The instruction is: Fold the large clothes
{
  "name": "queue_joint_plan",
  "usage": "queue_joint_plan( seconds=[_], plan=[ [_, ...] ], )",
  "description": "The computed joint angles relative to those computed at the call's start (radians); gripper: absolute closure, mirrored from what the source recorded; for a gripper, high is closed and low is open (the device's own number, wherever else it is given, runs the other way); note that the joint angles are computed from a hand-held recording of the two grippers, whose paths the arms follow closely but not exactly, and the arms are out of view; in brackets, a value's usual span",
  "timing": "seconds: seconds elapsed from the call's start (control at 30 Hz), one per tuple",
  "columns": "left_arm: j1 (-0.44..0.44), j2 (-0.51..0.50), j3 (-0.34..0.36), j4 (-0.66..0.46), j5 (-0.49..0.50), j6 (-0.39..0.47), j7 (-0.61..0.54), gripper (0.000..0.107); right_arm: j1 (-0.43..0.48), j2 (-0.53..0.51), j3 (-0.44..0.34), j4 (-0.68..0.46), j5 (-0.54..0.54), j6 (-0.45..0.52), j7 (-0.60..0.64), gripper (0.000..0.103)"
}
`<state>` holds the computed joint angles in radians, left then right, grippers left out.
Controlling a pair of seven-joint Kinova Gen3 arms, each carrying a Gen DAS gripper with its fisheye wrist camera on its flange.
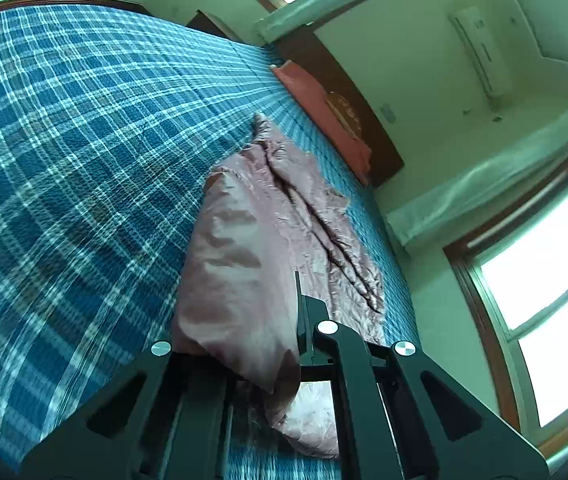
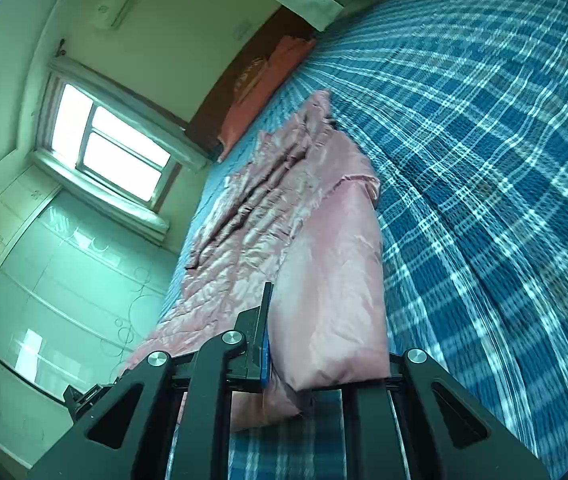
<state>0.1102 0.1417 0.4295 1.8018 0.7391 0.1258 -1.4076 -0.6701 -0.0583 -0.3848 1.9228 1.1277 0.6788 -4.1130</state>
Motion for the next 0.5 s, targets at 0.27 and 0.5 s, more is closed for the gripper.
queue_joint_plan(
  seconds=[0.27, 0.5],
  plan=[
    [-0.064, -0.105, 0.017, 0.031, 0.225, 0.074, -0.220, 0.104, -0.018, -0.058, -0.079, -0.044, -0.002, 0.101, 0.067, 0.091],
    [0.141, 0.057, -0.201, -0.233, -0.043, 0.132, -0.031, 0.104, 0.098, -0.015, 0.044, -0.083, 0.107, -0.112, 0.130, 0.091]
  ],
)
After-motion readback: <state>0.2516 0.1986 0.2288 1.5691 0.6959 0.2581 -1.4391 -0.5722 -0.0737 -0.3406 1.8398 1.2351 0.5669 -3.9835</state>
